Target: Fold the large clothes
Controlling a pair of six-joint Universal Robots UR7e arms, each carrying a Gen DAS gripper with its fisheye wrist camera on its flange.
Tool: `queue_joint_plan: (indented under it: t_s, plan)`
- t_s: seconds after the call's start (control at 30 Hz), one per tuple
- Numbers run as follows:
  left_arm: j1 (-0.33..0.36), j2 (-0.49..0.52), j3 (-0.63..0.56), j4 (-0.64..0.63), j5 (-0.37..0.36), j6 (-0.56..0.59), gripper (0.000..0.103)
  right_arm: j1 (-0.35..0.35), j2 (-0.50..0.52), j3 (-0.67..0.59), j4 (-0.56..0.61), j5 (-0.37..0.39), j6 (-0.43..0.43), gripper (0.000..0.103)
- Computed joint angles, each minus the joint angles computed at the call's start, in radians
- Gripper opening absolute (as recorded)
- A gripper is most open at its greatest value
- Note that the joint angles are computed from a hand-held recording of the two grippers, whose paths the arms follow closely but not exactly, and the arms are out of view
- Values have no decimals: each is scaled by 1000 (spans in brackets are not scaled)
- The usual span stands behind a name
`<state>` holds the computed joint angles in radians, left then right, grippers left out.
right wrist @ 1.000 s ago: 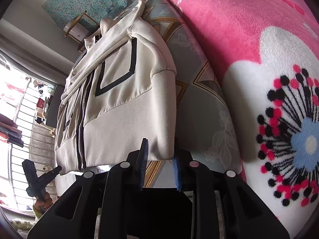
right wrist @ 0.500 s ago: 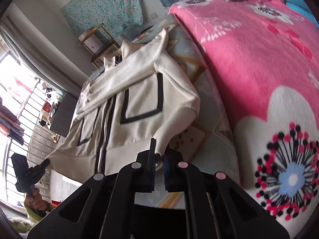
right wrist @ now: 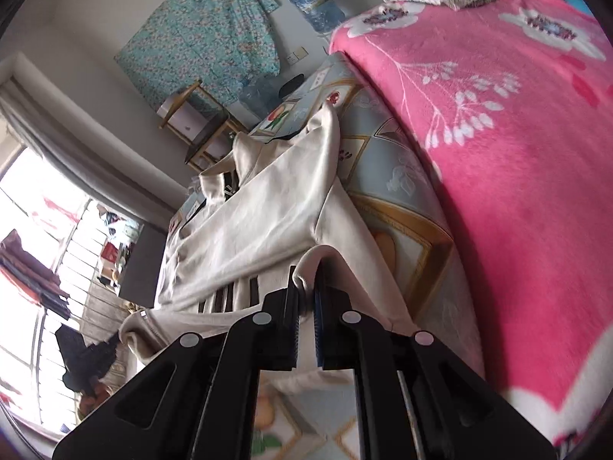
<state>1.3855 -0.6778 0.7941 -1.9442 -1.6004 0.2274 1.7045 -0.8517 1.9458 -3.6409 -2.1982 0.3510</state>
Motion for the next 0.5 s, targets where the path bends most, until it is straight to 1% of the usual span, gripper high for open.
queue_joint_plan:
  t_s: [0.03,0.07,0.13,0.17,0.2,0.23,0.27,0.3,0.33,0.37,0.4,0.47,0.5]
  plan:
    - [-1,30,-35,12,26,-7,7,-30,1,-11,17,41,17,7]
    - [-1,51,-57,18,43,-13,9,-51,5,-19,33,68,40,7]
    - [3,96,-113,48,71,-35,11,-104,5,-34,90,142,89,12]
    - [8,112,-141,74,69,-55,12,-119,4,-36,104,161,106,17]
    - [10,110,-135,61,74,-74,20,-132,2,-30,99,191,121,19]
    - [9,89,-93,7,93,-82,27,-140,-1,-18,72,224,124,20]
    - [9,66,-51,-51,103,-78,39,-142,-3,-7,40,245,120,29]
    - [14,47,-25,-86,90,-72,41,-140,-4,6,0,255,114,48]
    - [19,28,-3,-113,79,-71,41,-133,-4,23,-56,254,105,58]
    - [22,9,19,-135,76,-70,41,-127,-6,34,-91,247,97,71]
    - [24,-6,35,-145,72,-70,43,-115,-6,46,-123,225,88,75]
    - [30,-43,78,-150,52,-75,45,-97,-14,70,-142,204,90,76]
    - [34,-61,103,-140,30,-73,47,-89,-16,84,-151,199,100,76]
